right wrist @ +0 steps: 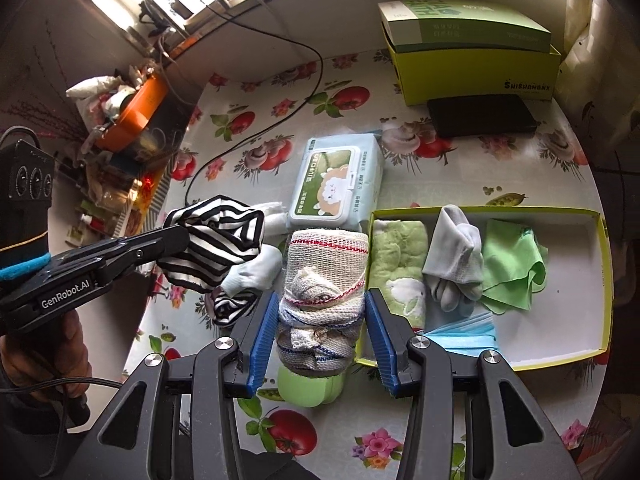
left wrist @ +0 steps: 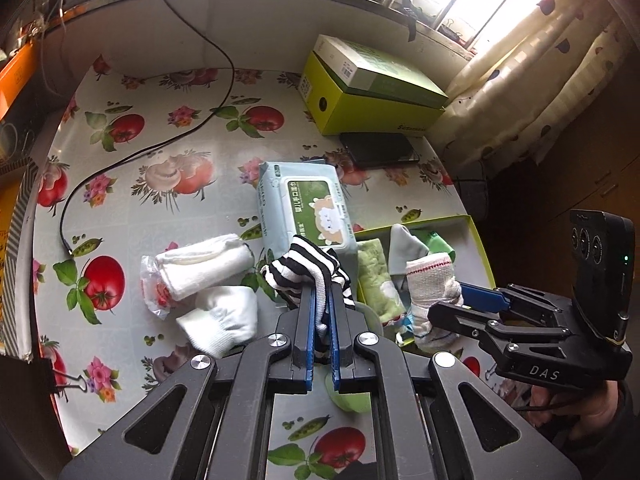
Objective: Organize soft objects
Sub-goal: 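Carry the striped sock with the left gripper while the right gripper carries the rolled sock over the box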
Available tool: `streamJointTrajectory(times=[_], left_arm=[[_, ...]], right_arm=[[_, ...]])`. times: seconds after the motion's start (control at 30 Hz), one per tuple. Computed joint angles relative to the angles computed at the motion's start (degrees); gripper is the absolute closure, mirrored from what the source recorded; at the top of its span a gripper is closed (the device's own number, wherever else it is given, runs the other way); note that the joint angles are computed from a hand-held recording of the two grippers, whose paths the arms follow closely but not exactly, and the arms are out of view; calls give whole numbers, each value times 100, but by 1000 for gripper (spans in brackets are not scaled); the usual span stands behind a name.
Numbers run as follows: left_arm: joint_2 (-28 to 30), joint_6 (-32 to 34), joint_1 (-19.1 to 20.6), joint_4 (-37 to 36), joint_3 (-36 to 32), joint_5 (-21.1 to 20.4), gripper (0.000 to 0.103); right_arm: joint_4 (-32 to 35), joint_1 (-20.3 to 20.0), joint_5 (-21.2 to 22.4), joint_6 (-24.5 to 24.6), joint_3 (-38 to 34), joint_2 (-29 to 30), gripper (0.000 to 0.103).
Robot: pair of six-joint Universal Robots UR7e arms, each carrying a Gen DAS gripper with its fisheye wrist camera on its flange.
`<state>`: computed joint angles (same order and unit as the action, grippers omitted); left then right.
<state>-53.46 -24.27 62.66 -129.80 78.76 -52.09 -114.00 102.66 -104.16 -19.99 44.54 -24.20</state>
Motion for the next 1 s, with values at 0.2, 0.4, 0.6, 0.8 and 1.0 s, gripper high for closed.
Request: streamJointTrajectory(times=[0.2,0.4,0.6,0.8,1.0], left_arm=[[227,194,-29,102,-290,-82,97],[433,341,-42,210,-562,-181,97],[679,476,-57,364,-888,-307,97],[1000,658,-83,558,-1299,-448,97],[1312,835,-98,730,-1717,-577,97]], right_arm=[[-81,-93,-33,91,37,-66,60],[-143,-197,-89,184,45,-125,60],[-246,-337,-212,312,58,-195,60],[-373,-483,-391,393,-18,-217,60],[-316,-636,-599,448,-340,-87,60]])
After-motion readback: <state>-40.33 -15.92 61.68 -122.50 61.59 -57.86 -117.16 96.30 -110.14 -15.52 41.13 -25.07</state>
